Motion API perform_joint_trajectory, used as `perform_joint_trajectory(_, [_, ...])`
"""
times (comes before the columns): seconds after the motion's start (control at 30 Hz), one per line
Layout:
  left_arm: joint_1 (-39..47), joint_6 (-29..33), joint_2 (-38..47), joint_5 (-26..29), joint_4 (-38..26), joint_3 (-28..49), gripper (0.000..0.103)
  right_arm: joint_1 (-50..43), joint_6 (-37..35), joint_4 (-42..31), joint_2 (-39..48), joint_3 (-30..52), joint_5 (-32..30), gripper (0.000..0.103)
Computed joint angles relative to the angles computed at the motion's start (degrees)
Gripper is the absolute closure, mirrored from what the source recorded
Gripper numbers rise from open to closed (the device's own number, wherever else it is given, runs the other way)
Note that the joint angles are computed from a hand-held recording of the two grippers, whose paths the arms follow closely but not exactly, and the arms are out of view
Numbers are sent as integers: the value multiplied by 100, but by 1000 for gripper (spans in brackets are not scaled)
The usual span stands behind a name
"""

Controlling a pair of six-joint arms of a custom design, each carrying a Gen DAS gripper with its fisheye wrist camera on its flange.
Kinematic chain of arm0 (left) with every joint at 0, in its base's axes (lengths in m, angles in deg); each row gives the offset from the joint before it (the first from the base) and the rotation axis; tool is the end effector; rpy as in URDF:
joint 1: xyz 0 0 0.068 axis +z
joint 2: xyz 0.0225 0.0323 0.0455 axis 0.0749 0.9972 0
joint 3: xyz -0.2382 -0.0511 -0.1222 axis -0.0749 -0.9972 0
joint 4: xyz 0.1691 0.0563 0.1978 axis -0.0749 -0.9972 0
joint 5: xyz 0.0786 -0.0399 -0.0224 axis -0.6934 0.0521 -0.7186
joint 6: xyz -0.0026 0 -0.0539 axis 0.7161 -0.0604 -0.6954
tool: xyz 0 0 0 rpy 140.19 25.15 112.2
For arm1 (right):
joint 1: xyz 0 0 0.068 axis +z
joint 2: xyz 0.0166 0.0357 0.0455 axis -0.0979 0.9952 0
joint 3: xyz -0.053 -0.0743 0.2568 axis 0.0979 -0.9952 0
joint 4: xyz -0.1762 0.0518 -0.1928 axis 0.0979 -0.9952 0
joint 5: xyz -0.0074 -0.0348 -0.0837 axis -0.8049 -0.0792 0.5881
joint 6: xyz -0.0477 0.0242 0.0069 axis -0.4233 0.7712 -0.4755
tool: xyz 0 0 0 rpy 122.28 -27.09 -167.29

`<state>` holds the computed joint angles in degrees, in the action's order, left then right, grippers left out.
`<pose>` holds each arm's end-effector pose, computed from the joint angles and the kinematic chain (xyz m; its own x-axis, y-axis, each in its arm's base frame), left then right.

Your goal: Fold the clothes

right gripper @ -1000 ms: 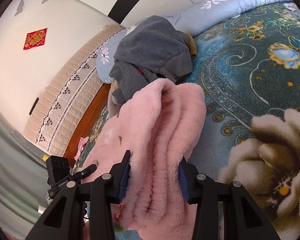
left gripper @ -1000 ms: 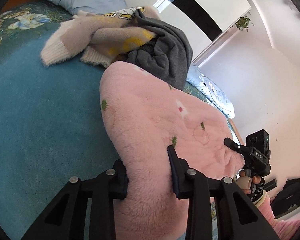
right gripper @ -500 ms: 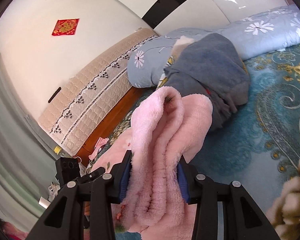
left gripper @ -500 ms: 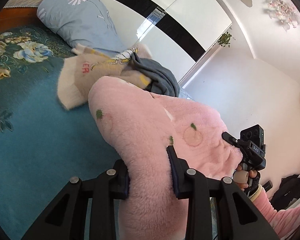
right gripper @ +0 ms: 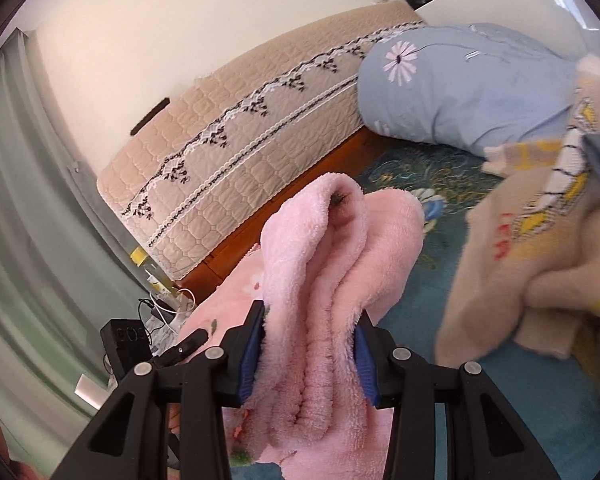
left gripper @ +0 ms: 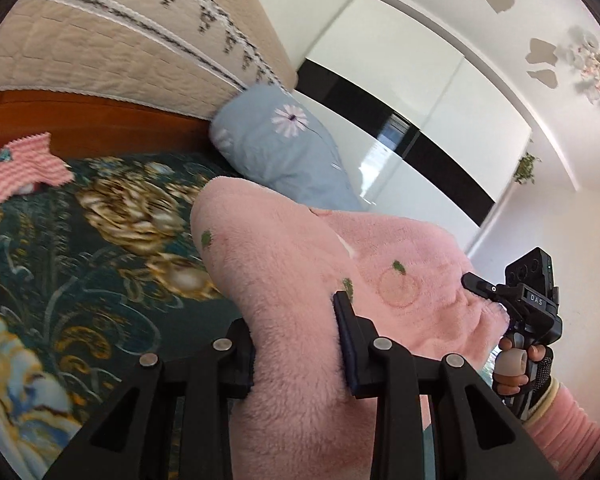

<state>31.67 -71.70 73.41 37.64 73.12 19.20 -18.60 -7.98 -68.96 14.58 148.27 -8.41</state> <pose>0.1745 0.0657 0.2414 -0.3999 -0.4752 -0.7838 0.0125 0.8522 -0.5230 0.3258 -0.0427 0.3078 -0.7094 0.0107 -0.7048 -0.5691 0.5813 0.5816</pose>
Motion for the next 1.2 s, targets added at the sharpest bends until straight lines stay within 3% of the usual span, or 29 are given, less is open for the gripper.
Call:
perform_joint_trajectory(0.13, [1252,374,663,354,356,103,70,1313,1026,1314,446,5,631,59])
perform_joint_trajectory(0.3, [1915,379,1542,261,1220,76,70,2389,1619,2120,1291,518,1240,59])
perform_joint_trajectory(0.47, [1914,121,2104,-330,2340,-106,70,3035,1784,2208,2220,1488,1699,59])
perform_joint_trajectory(0.67, [1661,10,2713,-851,3063,-79,70,3301,1864,2071,3109,2631,2026,59])
perform_joint_trajectory(0.9, [1448,-24,3186,-1397,3104,35,70,3374,1876,1633,4058,3631,2491,59])
perform_joint_trajectory(1.2, [1626,-139,3619,-1328,2622,372,68,3111,2263,1700,4610,3658,2743,60])
